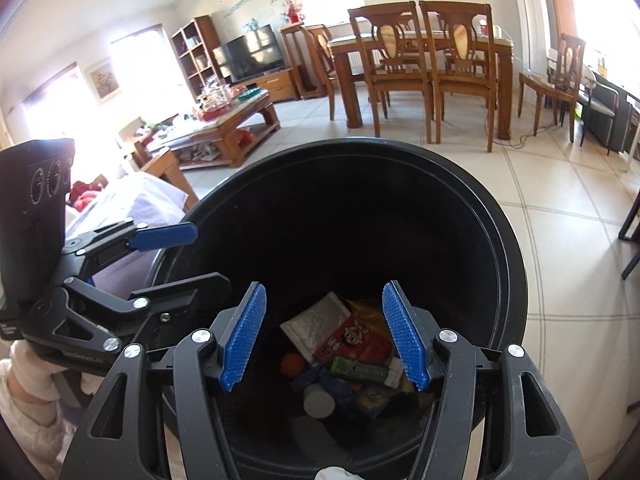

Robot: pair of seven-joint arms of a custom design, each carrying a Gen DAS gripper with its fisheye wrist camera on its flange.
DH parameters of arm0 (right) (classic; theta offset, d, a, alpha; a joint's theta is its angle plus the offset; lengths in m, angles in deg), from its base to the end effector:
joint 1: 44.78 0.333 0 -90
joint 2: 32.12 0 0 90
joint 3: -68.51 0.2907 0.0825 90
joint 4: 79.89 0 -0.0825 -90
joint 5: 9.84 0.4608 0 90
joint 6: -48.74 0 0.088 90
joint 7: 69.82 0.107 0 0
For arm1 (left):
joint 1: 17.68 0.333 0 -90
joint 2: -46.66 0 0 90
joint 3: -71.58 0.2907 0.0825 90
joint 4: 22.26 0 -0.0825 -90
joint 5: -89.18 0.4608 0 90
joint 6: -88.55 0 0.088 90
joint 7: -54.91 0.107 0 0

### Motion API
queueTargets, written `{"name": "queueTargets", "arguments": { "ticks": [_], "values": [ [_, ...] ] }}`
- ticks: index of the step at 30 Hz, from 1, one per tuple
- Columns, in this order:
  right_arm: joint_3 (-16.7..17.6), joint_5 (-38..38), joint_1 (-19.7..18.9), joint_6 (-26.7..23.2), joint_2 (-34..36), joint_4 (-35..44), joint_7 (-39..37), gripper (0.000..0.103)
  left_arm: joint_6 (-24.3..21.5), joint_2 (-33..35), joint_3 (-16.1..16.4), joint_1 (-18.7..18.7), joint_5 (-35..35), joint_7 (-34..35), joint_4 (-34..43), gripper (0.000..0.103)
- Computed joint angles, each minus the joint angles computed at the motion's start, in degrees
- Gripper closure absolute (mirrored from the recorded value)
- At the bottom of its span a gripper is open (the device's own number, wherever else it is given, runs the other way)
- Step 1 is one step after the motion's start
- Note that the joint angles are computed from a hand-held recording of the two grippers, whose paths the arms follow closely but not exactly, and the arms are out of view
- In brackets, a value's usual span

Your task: Collect trash

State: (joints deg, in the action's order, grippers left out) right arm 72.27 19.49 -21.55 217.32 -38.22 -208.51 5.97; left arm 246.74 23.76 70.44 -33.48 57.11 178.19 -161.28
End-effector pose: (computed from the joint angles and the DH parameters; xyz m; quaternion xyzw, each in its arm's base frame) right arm 0.5647 0.2523 0.4348 -0.7255 0.5571 -0.1272 0.3836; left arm 0.5298 -0.1384 0.4780 -0.4952 0.7754 -0.3547 0.1665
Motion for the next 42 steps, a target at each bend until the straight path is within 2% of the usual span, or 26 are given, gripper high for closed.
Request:
{"name": "queueTargets", "arguments": {
  "ticks": [7, 8, 9, 10, 13, 18, 20, 21, 26, 32, 37, 42],
  "values": [
    [0.66, -1.78, 0.19, 0.84, 0.28, 0.62, 1.96, 0.042, 2.60, -3.15, 0.69, 0.63, 1.55, -0.75, -2.80, 0.009],
    [0.83, -2.17, 0.24, 1.03, 0.40, 0.81, 2.46, 0.040, 2.87, -3.68, 0.72, 0.68, 1.87, -1.13, -3.27, 0.007],
    [1.12, -3.22, 0.10, 1.34, 0.51, 0.95, 3.70, 0.027, 3.06, -4.10, 0.71, 0.88, 2.36, -1.70, -3.55, 0.006],
    [1.37, -3.91, 0.08, 1.99, 0.59, 1.01, 4.85, 0.021, 3.53, -4.76, 0.66, 1.22, 2.95, -2.38, -4.13, 0.005],
    [1.24, -2.13, 1.07, 1.99, 1.19, 2.10, 3.80, 0.021, 4.19, -6.55, 1.00, 1.90, 4.55, -4.28, -5.51, 0.005],
    [2.50, -5.83, 0.94, 1.27, 2.85, 4.53, 7.06, 0.019, 6.49, -10.16, 2.60, 2.11, 5.90, -6.84, -8.43, 0.005],
    [2.97, -6.69, 1.12, 1.02, 3.68, 5.61, 8.02, 0.010, 7.42, -11.84, 3.14, 2.52, 6.82, -7.80, -9.82, 0.005],
    [3.21, -7.01, 1.19, 1.24, 4.02, 5.98, 8.71, 0.005, 7.85, -12.71, 3.12, 3.17, 7.61, -8.55, -10.50, 0.005],
    [4.47, -8.15, 1.82, -0.19, 6.56, 9.33, 10.25, 0.005, 8.86, -15.78, 1.86, 7.24, 12.54, -13.63, -12.82, 0.005],
    [6.32, -13.25, 3.31, -0.60, 10.71, 14.56, 13.29, 0.005, 9.00, -20.83, 1.34, 12.55, 18.21, -19.41, -16.70, 0.005],
    [7.83, -16.47, 5.11, -0.89, 15.50, 20.90, 15.24, 0.005, 8.27, -25.37, 0.21, 18.76, 22.90, -24.15, -19.78, 0.005],
    [9.56, -19.56, 7.57, -2.26, 22.06, 29.88, 15.12, 0.005, 8.06, -31.00, 1.10, 24.44, 26.60, -26.64, -23.64, 0.005]
  ]
}}
